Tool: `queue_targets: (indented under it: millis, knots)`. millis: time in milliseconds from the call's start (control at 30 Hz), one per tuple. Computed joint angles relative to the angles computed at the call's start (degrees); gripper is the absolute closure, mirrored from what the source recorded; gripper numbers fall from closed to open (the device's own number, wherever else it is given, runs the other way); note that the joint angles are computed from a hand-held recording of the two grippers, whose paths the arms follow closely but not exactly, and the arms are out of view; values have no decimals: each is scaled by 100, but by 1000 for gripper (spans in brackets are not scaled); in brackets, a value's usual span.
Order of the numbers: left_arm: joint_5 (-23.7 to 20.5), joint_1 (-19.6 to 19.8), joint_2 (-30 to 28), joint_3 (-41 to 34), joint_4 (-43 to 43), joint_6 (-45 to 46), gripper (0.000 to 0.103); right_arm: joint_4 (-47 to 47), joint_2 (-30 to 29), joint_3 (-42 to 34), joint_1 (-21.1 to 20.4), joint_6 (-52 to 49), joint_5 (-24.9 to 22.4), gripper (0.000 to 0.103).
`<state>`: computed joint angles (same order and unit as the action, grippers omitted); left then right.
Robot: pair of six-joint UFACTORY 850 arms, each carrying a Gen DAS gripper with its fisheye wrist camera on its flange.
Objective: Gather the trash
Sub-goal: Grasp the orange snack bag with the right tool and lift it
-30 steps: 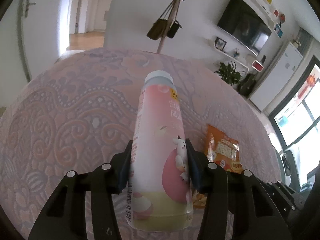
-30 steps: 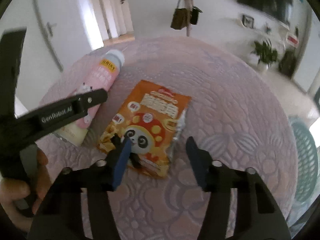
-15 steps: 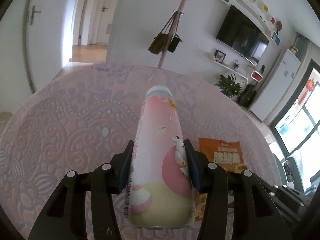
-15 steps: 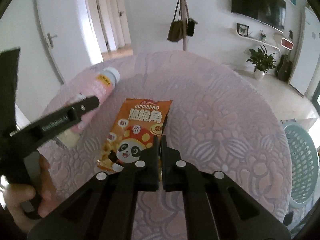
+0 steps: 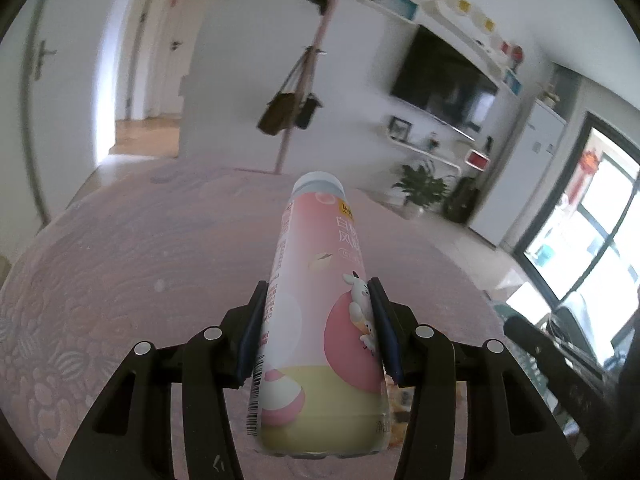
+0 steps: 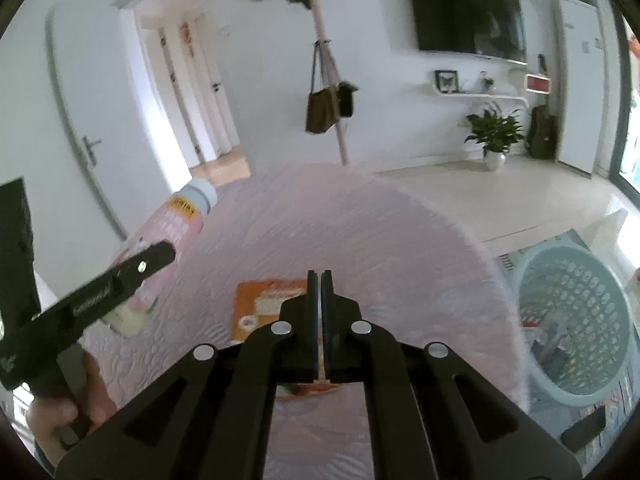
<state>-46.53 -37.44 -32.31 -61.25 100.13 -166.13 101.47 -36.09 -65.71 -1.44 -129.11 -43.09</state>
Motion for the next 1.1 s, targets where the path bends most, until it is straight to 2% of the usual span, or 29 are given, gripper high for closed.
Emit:
queue_targets:
  millis: [133,233,300,333,367,433,500,533,600,700,767,833,867,967,1033,1100]
  knots:
    - [22,-72,-61,-199,-54,144,56,-1165,-170,-351,-86,791,-73,102]
    - [-59,-111,9,-109,-110,57,56,-2220,-261,-500,94,1590,110,98]
    - [-151,-143,117,26,-247,42,56,-2599,-301,-505,286,1946,251,75]
    - [-204,-159,179,99,-316,43,56,-2686,-300,-490,359,2069,369,38]
    - [-279,-179,268,211,-406,34,56,-2682,-301,-468,451,2180,507,20]
    - [-428,-226,437,423,-593,46,56,-2538,-276,-410,585,2112,579,20]
    - [-527,-267,562,559,-717,85,56,-2544,-256,-393,767,2235,926,19]
    - [-566,-286,627,641,-766,91,56,-2793,-287,-441,910,2583,1211,15]
    - [-587,-309,717,750,-790,74,56,-3204,-404,-574,1038,3062,1336,14]
    - [-607,-337,784,831,-797,85,56,-2853,-264,-340,1245,2544,1980,13]
    - [-588,-343,774,810,-810,143,56,-2315,-206,-193,1294,1900,2218,16]
    - [-555,-347,748,788,-771,138,56,-1591,-127,-17,1302,1003,2312,24]
    - [-521,-345,720,752,-742,154,56,-1480,-99,23,1288,842,2272,35]
    - [-450,-357,597,580,-739,255,56,-1710,-101,-34,1173,883,2105,56]
    - [-418,-360,528,473,-720,331,56,-2077,-132,-123,1030,1203,1840,65]
    - [-396,-379,448,347,-723,453,56,-2037,-142,-186,850,1243,1592,67]
